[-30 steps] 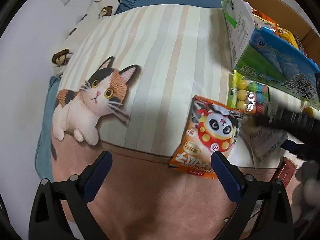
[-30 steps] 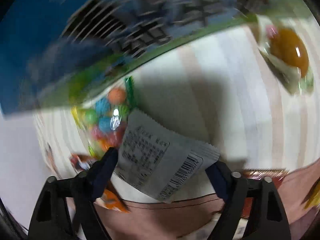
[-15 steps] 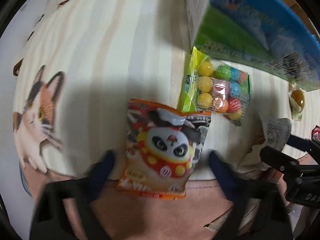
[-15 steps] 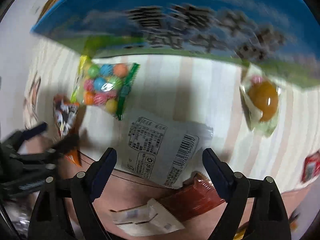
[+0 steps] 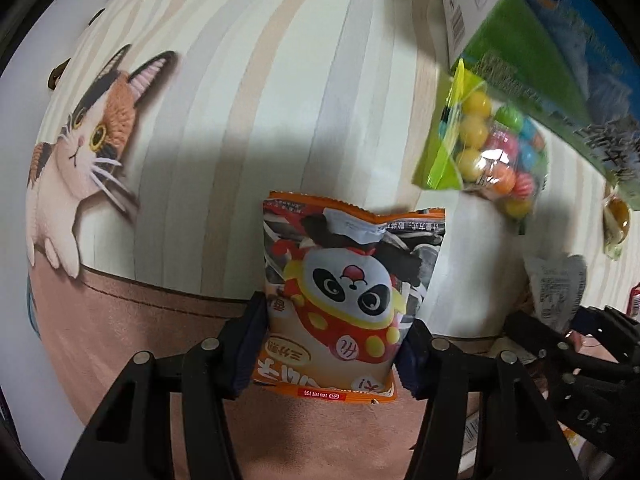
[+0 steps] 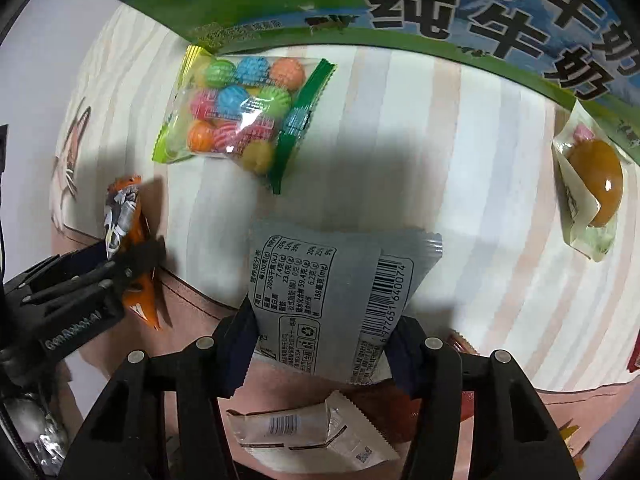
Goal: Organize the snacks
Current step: 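Place both bags into the box and open both tools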
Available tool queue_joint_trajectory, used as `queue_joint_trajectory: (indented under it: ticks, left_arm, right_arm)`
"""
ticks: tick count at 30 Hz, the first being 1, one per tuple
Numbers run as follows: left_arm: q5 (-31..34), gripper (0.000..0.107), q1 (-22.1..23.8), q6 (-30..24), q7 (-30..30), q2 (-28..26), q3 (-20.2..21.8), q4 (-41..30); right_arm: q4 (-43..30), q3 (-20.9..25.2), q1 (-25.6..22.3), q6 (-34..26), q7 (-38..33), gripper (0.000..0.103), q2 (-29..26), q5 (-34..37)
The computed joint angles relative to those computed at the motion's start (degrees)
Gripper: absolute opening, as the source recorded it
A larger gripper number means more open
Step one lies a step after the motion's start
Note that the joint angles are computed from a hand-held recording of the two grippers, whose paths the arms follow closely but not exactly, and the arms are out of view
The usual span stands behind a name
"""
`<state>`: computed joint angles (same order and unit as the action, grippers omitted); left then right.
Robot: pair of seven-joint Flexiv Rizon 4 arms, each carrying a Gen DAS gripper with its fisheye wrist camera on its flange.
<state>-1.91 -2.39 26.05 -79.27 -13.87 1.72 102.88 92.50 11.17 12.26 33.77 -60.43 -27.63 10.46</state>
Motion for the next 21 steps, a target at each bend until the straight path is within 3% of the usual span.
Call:
queue_joint_trajectory:
  ticks: [7, 11, 21]
  left_arm:
    - [0.3, 0.054, -0.3, 0.7, -1.1, 0.6, -0.1, 0.1]
    - [0.2, 0.051, -0.8, -0.5, -1.4, 2.4, -0.4, -0.1]
    - [-6.5, 0.051, -0.9, -1.3, 3.0, 11.1, -1.5, -1.9]
  right_arm:
    - [1.1, -0.5, 0.5, 3.5, 4.7, 0.064, 0.0, 0.6]
    - [5.0, -0.7, 1.6, 7.8, 7.0, 0.052, 1.6, -1.6]
    - [12.2, 0.2, -3.0, 13.1, 1.2, 0.049, 14.9, 4.1]
